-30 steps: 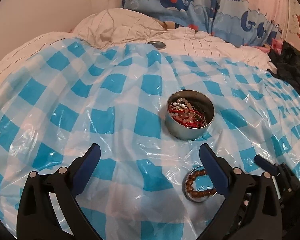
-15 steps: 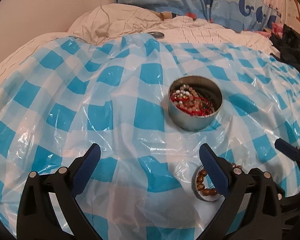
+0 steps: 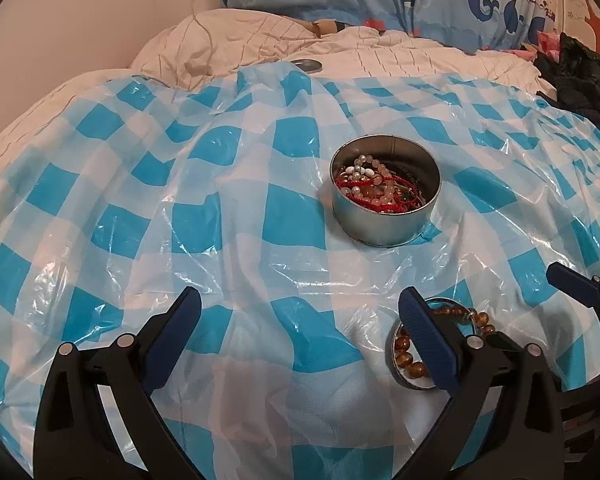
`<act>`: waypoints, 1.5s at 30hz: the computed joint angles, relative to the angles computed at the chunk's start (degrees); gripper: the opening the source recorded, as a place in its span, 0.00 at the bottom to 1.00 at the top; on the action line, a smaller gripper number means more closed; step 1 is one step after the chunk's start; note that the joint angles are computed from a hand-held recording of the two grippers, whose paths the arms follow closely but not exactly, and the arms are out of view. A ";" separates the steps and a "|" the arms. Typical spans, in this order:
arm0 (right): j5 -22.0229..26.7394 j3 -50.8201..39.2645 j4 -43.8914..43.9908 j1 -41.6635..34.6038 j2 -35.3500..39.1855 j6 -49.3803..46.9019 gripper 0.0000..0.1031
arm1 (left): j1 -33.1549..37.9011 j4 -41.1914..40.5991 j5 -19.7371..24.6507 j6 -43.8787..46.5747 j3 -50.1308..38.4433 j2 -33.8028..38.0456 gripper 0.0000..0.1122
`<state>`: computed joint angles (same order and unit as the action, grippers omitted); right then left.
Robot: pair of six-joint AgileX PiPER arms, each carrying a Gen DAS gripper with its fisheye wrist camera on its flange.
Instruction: Organize jewelry
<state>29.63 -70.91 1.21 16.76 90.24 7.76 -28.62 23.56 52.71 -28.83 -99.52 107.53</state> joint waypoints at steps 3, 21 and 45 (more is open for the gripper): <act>0.02 -0.01 0.31 0.00 0.05 -0.52 0.87 | 0.05 -0.07 -0.09 0.13 0.02 0.00 0.85; 0.47 0.05 3.22 0.30 0.39 -4.39 0.87 | -1.35 0.23 1.53 0.46 -2.82 2.17 0.85; 1.59 -0.13 4.83 1.01 1.21 -7.20 0.87 | -2.19 0.57 1.68 0.44 -3.30 3.17 0.85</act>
<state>31.22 -71.04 6.05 17.77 91.46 0.56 -30.81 24.13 54.39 -28.39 -102.82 110.70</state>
